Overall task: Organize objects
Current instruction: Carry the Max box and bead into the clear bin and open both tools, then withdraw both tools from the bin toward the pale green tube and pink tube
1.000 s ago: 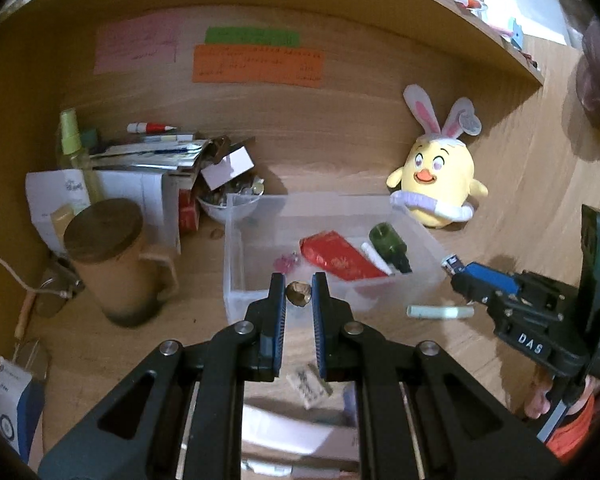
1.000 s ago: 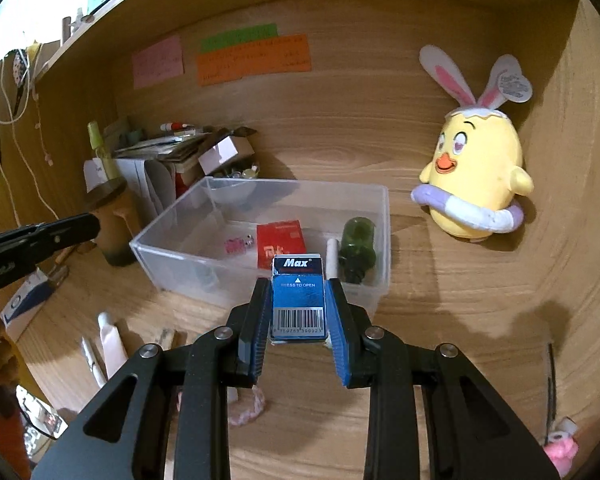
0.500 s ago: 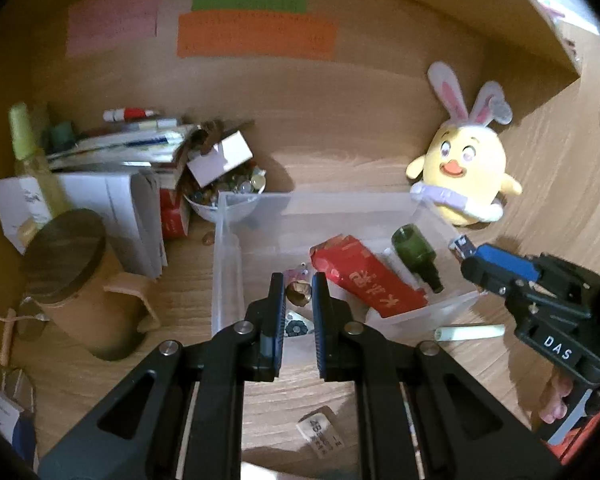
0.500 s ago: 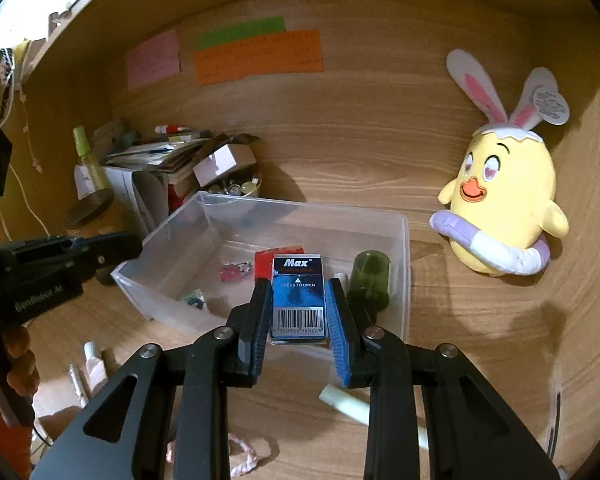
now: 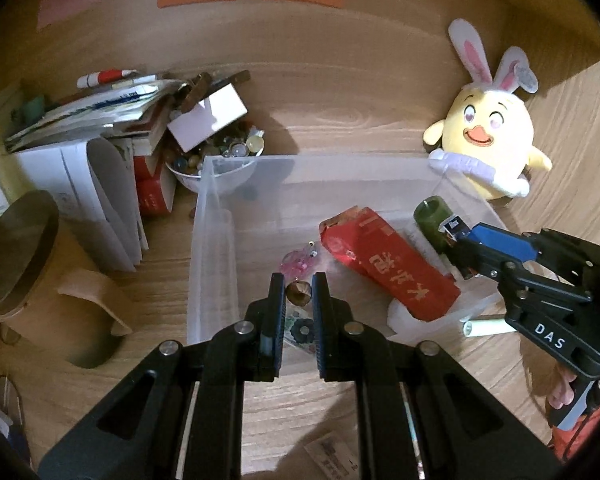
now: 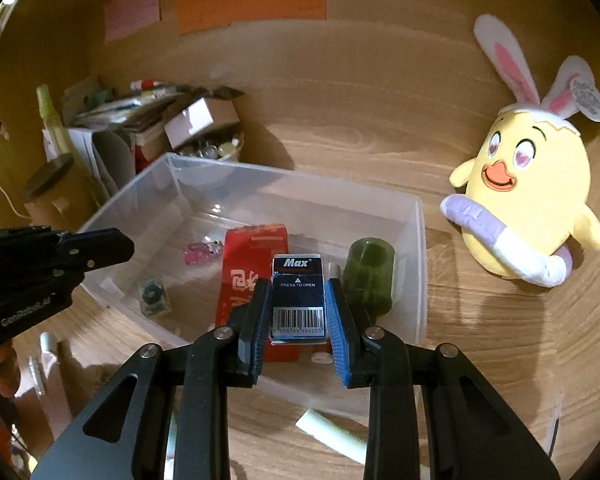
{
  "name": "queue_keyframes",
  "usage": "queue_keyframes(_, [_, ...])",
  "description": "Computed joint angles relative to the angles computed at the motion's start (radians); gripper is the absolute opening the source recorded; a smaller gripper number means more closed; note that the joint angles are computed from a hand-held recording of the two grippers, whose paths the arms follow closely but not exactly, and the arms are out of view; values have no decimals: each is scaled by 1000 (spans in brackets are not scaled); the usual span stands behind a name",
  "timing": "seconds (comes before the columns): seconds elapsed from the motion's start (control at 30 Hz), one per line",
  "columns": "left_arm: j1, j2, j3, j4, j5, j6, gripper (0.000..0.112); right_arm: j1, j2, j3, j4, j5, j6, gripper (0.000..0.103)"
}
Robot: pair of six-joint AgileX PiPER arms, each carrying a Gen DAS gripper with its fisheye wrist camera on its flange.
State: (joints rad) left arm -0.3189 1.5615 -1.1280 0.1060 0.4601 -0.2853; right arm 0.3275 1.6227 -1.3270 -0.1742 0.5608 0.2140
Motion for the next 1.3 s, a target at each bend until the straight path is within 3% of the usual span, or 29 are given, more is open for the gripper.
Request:
queue_keyframes(0.53, [-21, 53, -46, 94, 39, -59, 12, -34, 93, -102, 109, 76, -113, 25])
queue_keyframes(0.6, [-25, 52, -47, 97, 42, -62, 16, -33, 94, -106, 107, 81, -111, 25])
queue_keyframes(0.77, [-14, 42, -40, 52, 35, -36, 40, -23, 91, -106, 72, 86, -86, 27])
queue_keyframes(0.83, [-18, 32, -33, 65, 33, -50, 45, -18, 82, -95, 54, 78, -69, 36])
queue_keyframes(1.07, [-36, -38, 14, 119, 13, -120, 72, -8, 21, -38, 31, 46, -48, 49])
queue_keyframes(1.3, [-42, -123, 74, 135, 22, -151, 76, 6, -104, 63, -12, 8, -25, 64])
